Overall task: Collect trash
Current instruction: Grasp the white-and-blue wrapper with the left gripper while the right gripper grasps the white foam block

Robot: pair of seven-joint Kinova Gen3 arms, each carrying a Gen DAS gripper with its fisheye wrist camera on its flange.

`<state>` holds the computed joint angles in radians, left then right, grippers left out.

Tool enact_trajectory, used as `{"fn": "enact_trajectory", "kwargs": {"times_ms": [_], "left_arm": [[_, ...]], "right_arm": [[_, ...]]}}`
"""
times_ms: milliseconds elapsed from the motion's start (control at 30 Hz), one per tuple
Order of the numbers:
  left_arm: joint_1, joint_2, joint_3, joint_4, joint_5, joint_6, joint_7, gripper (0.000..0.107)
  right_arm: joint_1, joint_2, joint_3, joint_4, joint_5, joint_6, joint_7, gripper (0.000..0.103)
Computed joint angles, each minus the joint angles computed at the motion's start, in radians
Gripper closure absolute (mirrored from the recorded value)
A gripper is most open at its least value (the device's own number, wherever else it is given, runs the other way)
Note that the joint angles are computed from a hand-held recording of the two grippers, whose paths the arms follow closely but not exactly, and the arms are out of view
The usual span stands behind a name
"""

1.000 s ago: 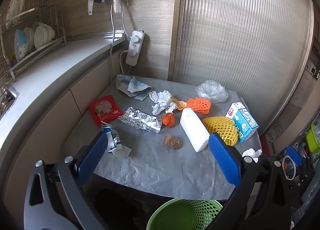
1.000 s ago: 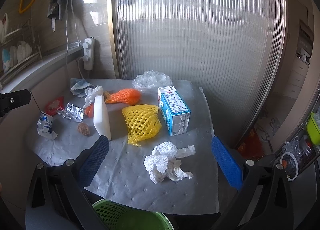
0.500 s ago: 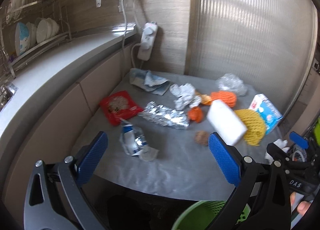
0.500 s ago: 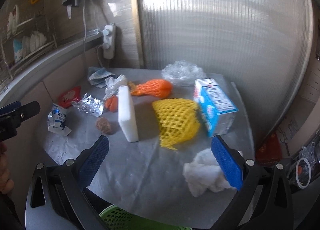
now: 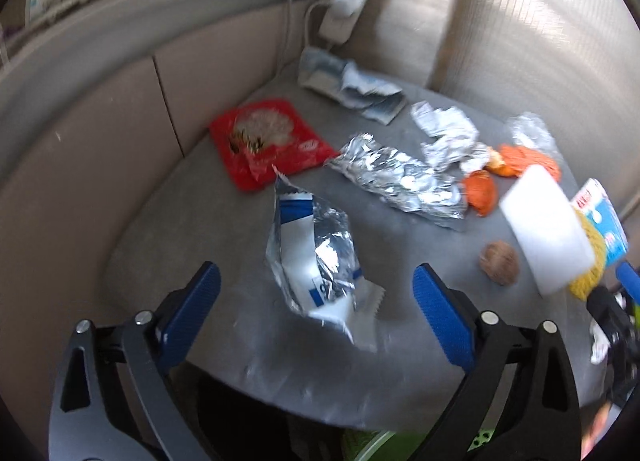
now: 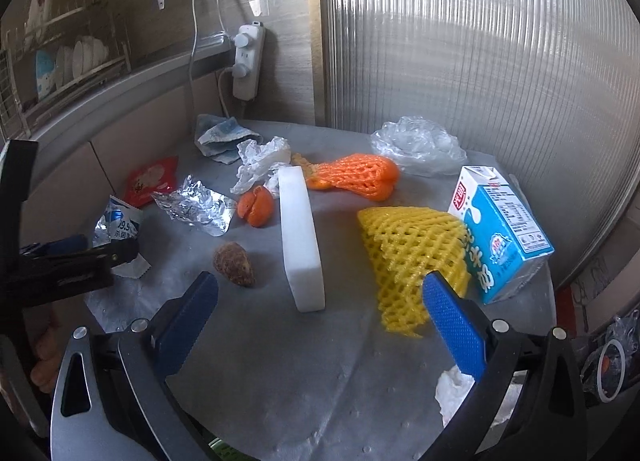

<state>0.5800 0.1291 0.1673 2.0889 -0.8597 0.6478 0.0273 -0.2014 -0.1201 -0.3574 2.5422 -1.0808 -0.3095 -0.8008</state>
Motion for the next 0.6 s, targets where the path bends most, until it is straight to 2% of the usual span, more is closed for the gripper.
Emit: {"fn": "enact_trajectory", "kwargs": {"times_ms": [100,167,200,233,267,333,500,600], "left_arm": [[-0.032,0.03,-0.013,-0.026,0.067,-0.024,-0.054,0.034],[-0.044,0.049,-0.019,-0.043,0.107,-0.034,-0.092,0.054],[-0.031,0.056,-0.03,-0.054,0.108,-0.02,-0.098,0.056],[-0.015,0.066,-0.037,-0.066,0.098,0.0,-0.096,0.068],[-0.013,0.074,-0.035,-0.076,0.101,0.011,-0.111,0.072],[0.002,0.076,-0.047,-0.077,0.091,0.01,-0.114,0.079],[0.044,0.062,-0.059,-0.064,0.024,0.029,-0.064,0.085],[0.046,0.029,-0.044,-0.044,-0.007,0.03,-0.04,0.087]], "right_arm": [[-0.002,0.023,0.006,-0.02,-0.017,0.002,0.035,0.002],[-0.015,0.035,0.019,-0.032,-0.027,0.001,0.052,0.002],[-0.021,0.042,0.026,-0.039,-0.039,0.001,0.068,0.002],[-0.03,0.046,0.034,-0.042,-0.047,0.0,0.078,0.002],[-0.039,0.055,0.041,-0.048,-0.055,-0.004,0.089,0.002],[-0.06,0.069,0.064,-0.057,-0.065,-0.005,0.104,0.002],[-0.104,0.098,0.122,-0.076,-0.067,0.003,0.121,0.002],[-0.137,0.114,0.132,-0.093,-0.133,-0.025,0.192,0.002]]}}
